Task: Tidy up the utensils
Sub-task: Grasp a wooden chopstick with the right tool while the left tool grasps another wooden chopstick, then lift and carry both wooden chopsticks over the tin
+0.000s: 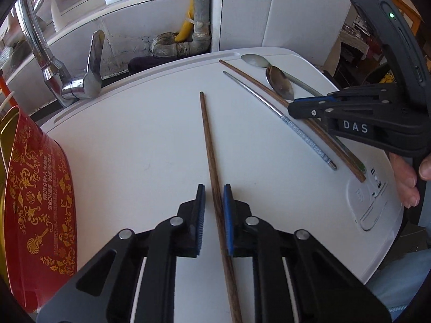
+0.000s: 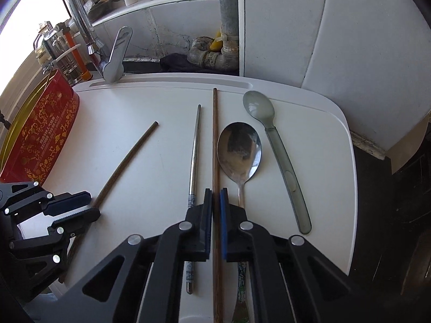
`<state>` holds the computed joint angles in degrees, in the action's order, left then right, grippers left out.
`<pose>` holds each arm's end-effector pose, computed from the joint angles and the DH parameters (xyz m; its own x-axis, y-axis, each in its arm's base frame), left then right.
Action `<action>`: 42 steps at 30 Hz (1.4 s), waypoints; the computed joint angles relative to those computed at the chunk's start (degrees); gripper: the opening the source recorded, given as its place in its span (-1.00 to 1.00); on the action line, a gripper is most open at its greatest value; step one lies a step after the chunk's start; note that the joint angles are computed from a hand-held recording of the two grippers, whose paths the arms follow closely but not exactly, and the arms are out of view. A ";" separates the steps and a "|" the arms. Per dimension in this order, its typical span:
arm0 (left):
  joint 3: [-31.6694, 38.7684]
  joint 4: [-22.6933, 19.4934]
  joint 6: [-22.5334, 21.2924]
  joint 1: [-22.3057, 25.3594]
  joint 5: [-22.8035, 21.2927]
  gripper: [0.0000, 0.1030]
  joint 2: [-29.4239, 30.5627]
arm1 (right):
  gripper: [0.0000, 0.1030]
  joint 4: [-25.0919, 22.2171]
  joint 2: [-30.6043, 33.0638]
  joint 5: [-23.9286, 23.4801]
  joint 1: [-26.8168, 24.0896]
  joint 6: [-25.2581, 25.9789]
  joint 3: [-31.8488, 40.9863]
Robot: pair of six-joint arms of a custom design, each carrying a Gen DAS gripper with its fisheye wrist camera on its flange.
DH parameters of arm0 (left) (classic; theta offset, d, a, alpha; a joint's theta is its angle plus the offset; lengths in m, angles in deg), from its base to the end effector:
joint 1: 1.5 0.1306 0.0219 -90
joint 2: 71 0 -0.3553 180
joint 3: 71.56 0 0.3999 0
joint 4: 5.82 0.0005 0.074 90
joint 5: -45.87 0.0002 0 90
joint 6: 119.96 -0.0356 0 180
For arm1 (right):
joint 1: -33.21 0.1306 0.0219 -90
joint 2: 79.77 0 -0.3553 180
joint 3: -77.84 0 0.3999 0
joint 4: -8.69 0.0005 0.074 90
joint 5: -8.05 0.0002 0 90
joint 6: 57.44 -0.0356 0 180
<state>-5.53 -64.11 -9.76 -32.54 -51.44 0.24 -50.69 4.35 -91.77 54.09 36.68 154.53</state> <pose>0.3058 -0.1793 0.3328 -0.8794 0.1295 -0.4581 0.1696 0.9844 -0.0472 0.3949 0.1566 0.3320 -0.8269 -0.3912 -0.4040 -0.4746 0.8708 0.1281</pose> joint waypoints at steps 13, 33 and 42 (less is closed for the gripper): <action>-2.00 -0.07 4.54 2.50 1.86 -0.89 -5.51 | -0.88 -0.74 -7.29 -0.96 -0.28 -1.71 -1.65; -3.26 -13.98 6.26 17.04 -2.16 -0.89 -33.98 | -0.88 -1.04 -8.16 -10.16 16.24 -9.65 7.22; -4.39 -16.97 -11.41 53.37 19.34 -0.89 -40.31 | -0.88 0.36 1.19 -9.73 27.45 -14.75 16.45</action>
<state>-9.91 -81.08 -21.16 20.83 -32.10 -40.07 -50.34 5.54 -101.51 81.54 21.93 170.97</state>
